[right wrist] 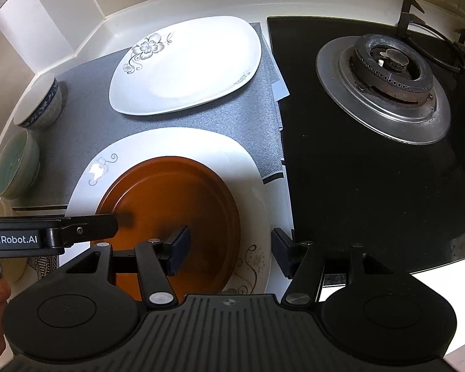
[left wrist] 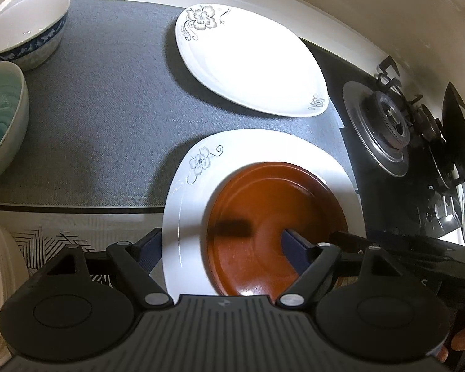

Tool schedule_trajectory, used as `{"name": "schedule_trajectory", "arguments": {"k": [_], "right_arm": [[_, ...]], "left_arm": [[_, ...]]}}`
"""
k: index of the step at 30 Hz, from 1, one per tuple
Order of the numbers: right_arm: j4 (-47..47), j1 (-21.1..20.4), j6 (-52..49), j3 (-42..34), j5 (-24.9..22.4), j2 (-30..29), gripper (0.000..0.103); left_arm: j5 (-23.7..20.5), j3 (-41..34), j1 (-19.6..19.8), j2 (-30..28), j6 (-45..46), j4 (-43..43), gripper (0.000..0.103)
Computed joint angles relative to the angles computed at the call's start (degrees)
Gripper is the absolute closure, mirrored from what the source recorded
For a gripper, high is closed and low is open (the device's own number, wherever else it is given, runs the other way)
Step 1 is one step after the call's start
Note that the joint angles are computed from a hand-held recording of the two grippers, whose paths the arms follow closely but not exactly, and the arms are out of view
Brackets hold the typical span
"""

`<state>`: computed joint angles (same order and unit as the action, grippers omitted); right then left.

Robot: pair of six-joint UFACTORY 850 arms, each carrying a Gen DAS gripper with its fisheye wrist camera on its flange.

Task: Organize plates and bowls
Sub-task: 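Move both grippers to the white floral plate beside the stove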

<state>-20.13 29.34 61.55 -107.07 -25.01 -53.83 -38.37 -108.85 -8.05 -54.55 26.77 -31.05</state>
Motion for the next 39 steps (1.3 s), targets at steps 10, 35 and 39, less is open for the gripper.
{"name": "schedule_trajectory", "arguments": {"k": [10, 35, 39], "right_arm": [[1.5, -0.7, -1.8, 3.6, 3.5, 2.4, 0.039], [-18.2, -3.4, 15.9, 4.7, 11.6, 4.6, 0.031], [-17.6, -3.9, 13.6, 3.1, 11.9, 3.8, 0.031]], "left_arm": [[0.7, 1.2, 0.8, 1.5, 0.3, -2.0, 0.004], [3.5, -11.5, -1.9, -2.5, -19.8, 17.2, 0.0], [2.6, -14.2, -2.3, -4.1, -21.8, 19.2, 0.0]]}}
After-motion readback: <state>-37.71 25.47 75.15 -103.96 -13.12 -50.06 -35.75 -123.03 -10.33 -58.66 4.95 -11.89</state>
